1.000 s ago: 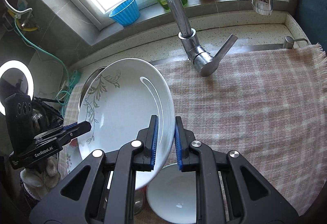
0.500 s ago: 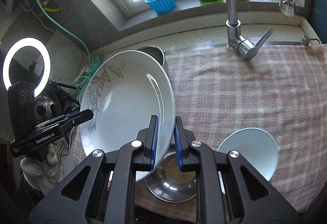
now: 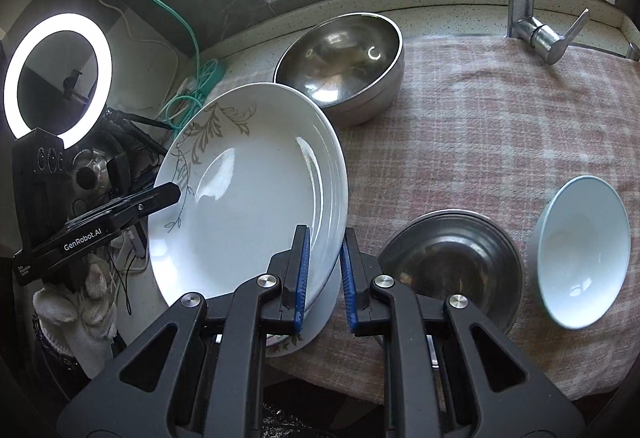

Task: Organize plates and bowls
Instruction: 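Carry the leaf-pattern plate with both grippers over the stacked flowered plates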

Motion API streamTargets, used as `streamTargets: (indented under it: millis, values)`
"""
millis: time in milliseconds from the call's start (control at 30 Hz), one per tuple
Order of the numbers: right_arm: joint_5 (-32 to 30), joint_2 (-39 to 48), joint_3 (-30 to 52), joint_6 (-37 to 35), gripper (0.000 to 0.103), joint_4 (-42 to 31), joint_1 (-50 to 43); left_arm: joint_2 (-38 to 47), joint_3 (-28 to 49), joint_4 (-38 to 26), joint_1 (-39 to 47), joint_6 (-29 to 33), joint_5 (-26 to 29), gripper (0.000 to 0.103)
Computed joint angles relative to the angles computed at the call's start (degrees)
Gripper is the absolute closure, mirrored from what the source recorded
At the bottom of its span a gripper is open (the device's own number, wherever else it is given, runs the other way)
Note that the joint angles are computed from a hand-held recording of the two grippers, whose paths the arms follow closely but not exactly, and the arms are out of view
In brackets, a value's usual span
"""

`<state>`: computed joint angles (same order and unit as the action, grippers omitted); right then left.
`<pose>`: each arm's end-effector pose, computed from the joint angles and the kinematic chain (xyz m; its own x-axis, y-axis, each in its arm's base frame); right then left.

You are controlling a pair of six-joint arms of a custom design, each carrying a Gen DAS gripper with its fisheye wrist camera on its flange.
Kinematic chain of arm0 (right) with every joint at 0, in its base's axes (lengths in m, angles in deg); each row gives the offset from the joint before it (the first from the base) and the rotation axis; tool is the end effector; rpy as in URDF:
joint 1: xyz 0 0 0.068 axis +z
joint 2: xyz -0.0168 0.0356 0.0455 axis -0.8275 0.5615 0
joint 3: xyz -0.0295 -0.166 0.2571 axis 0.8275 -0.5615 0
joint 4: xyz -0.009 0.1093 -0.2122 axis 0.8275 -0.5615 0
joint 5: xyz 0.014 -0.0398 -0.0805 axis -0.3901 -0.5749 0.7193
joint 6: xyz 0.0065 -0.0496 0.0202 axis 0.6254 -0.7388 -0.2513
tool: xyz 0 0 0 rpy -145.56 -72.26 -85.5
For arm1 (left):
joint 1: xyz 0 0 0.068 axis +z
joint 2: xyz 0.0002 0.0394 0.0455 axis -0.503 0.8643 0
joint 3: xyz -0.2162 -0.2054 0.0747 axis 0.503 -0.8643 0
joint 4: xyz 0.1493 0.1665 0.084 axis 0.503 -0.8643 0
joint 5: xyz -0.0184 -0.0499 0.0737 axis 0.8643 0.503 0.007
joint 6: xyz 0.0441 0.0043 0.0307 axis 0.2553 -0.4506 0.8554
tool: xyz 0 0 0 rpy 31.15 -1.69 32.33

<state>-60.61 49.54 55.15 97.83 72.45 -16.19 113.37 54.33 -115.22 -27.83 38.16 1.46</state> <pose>0.2184 0.1744 0.1020 -0.7887 0.5215 -0.3255 0.3640 0.8229 0.4363 0.3967 -0.0027 0.1077 -0.7388 0.5184 -0.4306 0.6645 0.6668 -0.3373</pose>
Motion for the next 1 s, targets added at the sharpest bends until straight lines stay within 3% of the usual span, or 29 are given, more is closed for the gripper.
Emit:
streamTargets:
  millis: [400,1000]
  values:
    - [-2.5,8.3,4.6,2.9,0.087,1.0,3.2,4.6,1.9,-1.4,3.3,3.0,-2.7,0.088]
    - [-1.4,14.1,14.9,0.2,0.087,-9.8,5.6,9.1,4.6,-2.3,5.2,3.9,-6.0,0.088]
